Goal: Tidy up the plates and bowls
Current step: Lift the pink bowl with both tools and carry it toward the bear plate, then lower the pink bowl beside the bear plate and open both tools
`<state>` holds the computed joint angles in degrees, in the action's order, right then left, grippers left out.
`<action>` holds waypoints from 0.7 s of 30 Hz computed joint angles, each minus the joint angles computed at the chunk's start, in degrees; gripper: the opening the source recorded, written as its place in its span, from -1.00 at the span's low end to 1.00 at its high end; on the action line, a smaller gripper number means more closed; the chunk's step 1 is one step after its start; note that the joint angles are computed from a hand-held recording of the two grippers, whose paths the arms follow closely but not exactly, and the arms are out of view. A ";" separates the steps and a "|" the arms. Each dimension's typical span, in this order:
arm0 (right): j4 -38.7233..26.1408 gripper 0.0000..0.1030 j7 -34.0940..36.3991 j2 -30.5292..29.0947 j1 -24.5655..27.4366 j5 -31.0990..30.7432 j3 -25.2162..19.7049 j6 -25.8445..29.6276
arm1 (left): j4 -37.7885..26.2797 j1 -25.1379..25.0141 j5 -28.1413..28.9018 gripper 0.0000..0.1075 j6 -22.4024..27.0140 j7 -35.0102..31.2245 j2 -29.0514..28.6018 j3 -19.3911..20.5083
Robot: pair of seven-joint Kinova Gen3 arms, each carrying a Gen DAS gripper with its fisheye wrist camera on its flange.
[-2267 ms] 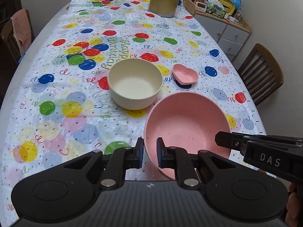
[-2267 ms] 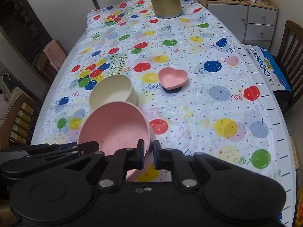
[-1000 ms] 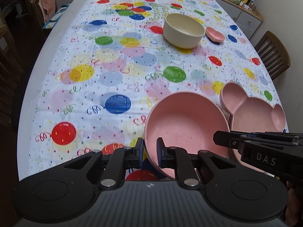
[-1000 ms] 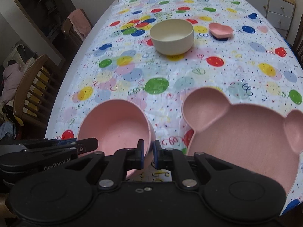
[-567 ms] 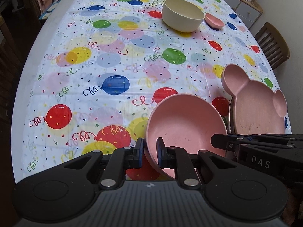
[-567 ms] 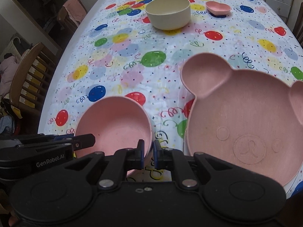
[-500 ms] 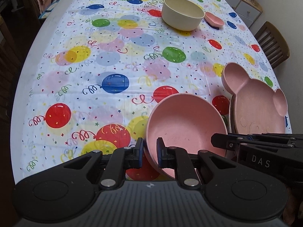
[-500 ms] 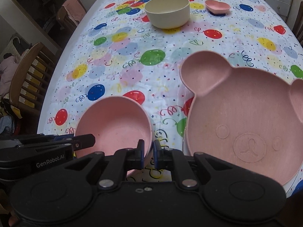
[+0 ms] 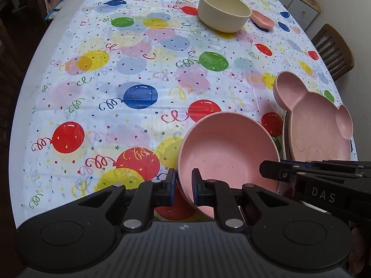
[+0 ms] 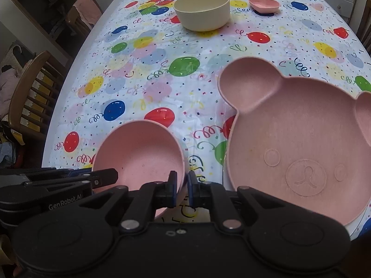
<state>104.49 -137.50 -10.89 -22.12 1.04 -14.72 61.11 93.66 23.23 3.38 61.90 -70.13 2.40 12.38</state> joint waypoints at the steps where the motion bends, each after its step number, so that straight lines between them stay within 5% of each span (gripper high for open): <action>1: -0.02 -0.78 0.01 -0.03 -0.02 -0.03 0.01 0.02 | -0.06 0.06 -0.17 -0.75 -0.02 0.11 0.01 0.04; 21: -2.47 -0.48 -0.84 -2.42 0.60 2.30 -1.18 1.72 | -0.53 -1.22 0.96 -0.74 -2.45 -5.69 -4.36 0.26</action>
<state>102.02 -138.34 -13.31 -21.52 3.35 -15.90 62.83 93.13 22.01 4.33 59.45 -75.81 -1.96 12.64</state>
